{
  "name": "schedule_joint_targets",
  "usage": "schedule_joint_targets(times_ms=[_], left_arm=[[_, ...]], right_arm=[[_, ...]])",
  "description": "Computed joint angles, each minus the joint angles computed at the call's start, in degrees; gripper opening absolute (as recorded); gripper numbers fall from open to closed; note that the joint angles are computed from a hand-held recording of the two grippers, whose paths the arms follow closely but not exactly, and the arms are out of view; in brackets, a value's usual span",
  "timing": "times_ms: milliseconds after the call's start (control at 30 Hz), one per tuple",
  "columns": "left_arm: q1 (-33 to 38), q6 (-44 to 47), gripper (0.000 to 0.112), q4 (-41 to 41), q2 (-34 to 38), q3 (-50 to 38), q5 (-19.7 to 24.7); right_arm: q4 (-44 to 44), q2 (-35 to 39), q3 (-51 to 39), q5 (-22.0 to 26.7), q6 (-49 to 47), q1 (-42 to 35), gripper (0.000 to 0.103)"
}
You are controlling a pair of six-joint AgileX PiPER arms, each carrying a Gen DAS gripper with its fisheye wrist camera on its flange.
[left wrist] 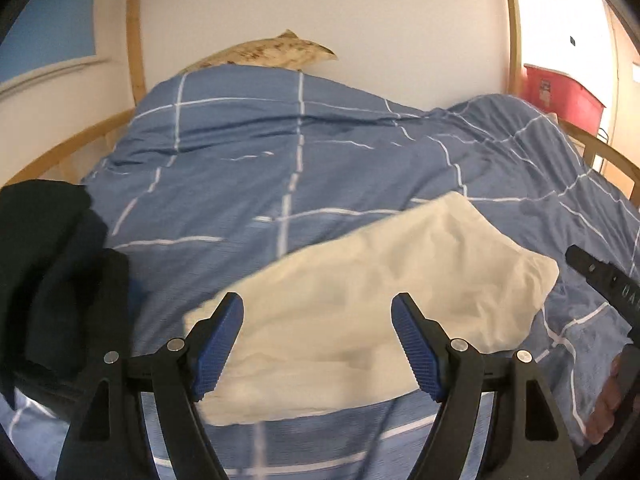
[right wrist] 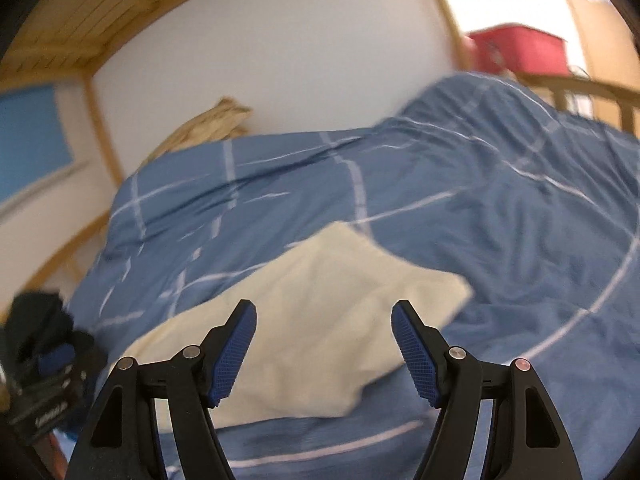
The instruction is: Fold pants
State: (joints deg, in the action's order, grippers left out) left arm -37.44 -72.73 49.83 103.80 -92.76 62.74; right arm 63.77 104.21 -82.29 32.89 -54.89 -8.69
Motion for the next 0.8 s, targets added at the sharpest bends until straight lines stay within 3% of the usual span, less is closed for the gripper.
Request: schedule_joint_targets(times_ms=[100,267,500,800], left_arm=[[-0.45,2.47,0.076,-2.06,4.89,-5.62,-0.22],[-1.81,4.31,0.076,-2.27,11.82,-13.43,1.86],[-0.80,9.09,0.076,-4.34,18.15,-20.22,3.38],[2.50,9.44,0.076,-8.77,20.30,-22.16,4.62]], right_arm=[[-1.12,4.39,-4.84,3.43,4.84,-3.24,0.071],[1.31,10.86,-9.79,7.54,4.40,-6.32,0.070],[1.90,19.64,-18.87,16.16,9.57,-7.91,0.055],[-5.11,27.13,-31.76,18.90,18.31,-4.82,0.055]])
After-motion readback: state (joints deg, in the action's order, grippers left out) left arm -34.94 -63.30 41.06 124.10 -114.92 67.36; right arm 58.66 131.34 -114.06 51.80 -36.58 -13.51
